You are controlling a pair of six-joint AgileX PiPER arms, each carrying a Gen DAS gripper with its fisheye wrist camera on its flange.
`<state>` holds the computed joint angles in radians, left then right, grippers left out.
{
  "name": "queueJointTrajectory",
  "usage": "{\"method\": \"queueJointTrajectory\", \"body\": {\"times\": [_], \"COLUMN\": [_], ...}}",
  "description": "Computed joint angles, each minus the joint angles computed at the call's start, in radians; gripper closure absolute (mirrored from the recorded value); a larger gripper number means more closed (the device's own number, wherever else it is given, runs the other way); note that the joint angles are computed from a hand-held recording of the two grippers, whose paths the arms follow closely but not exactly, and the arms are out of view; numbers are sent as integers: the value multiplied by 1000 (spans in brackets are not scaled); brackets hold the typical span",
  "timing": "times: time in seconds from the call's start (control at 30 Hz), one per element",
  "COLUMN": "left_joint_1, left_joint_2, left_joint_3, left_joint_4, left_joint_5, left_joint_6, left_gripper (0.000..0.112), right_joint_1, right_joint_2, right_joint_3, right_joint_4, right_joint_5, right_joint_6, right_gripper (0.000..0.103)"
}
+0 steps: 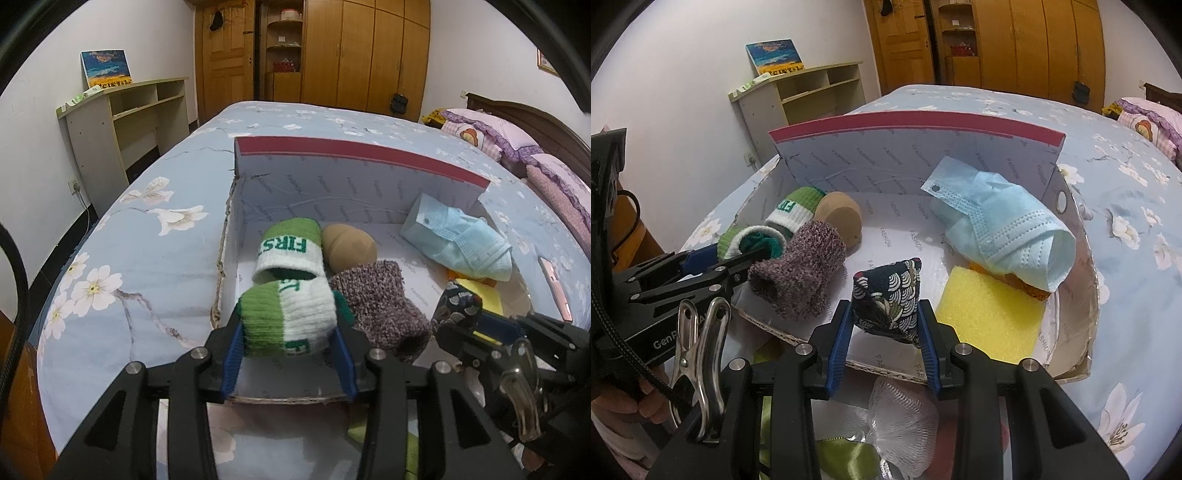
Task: Organize soft objects
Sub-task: 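Carry the pouch and wristband into the box and open both grippers, then grasp the white mesh cloth with the right gripper while left grasps the green ribbon bow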
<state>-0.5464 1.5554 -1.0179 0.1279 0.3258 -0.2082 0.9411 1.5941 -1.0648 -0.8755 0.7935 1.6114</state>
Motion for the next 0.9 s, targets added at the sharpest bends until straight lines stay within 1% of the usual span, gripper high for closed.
{"method": "queueJointTrajectory", "body": {"times": [0.17,0.23,0.37,0.53,0.7,0.9], "left_joint_1": [6,5,12,-7,-17,-14], "left_joint_2": [-8,-15,-38,-85,-133,-190], "left_joint_3": [2,4,9,30,57,88], "left_joint_4": [-34,-40,-85,-59,-68,-156], "left_joint_5": [9,17,32,43,58,90], "left_joint_6": [33,36,74,49,51,112], "left_gripper": [58,57,57,52,52,52], "right_joint_1": [14,26,53,84,124,186], "right_joint_2": [-21,-33,-51,-85,-109,-142], "right_joint_3": [19,23,22,39,47,67], "right_joint_4": [-34,-53,-68,-77,-80,-77], "right_joint_5": [-1,12,58,100,150,210], "right_joint_6": [52,74,94,125,145,183], "right_gripper": [62,56,56,56,56,56]}}
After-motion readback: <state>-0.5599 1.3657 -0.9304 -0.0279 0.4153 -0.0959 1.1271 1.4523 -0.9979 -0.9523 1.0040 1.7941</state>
